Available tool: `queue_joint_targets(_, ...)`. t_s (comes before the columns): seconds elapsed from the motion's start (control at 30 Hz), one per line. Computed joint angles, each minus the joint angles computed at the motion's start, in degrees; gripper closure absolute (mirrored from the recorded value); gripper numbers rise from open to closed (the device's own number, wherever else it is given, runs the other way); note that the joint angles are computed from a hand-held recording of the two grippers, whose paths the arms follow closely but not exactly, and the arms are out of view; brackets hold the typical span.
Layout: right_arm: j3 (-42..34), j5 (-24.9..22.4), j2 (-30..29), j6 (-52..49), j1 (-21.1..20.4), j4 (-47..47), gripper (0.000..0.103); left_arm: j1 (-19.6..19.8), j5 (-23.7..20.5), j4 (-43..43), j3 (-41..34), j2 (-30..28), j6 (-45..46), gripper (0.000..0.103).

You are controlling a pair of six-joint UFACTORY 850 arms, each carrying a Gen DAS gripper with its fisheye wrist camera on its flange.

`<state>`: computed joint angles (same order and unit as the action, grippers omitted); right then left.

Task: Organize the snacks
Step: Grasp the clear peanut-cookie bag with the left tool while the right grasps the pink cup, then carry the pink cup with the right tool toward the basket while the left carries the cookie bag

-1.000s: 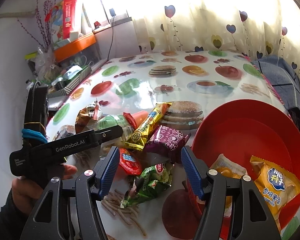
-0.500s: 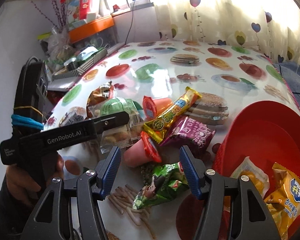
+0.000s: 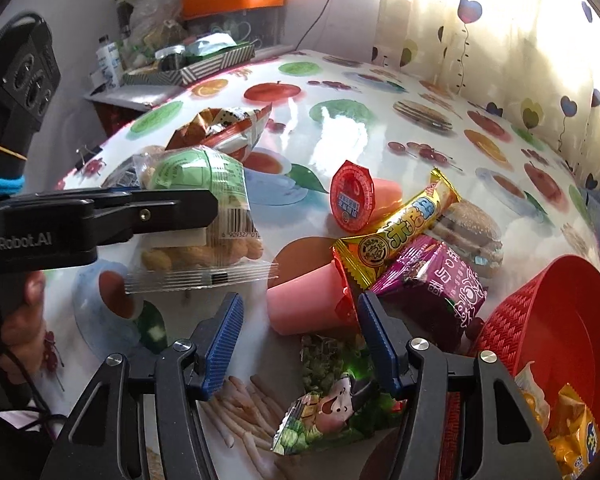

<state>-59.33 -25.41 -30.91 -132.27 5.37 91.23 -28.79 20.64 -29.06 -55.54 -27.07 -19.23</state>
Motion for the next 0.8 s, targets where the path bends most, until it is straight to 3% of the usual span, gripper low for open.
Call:
queue_joint_targets(0.03,0.15,1.12,-0.07,-2.19,0.47,1.69,0.059,-0.04,-0.09,-0.41,0.00,0.07,0.66,0.049)
queue_joint_targets(0.2,0.87,-0.21,0.45,-4.81,0.01,6.26,0.064,-0.14,0.07,0.89,0.45,0.35,0.41,0.049)
queue_joint_targets(0.8,6.85,-9.23,7.30,-1.95,-5.06,8.83,0.064,-3.21,2.55,-5.06,3.25,4.35,7.48,0.049)
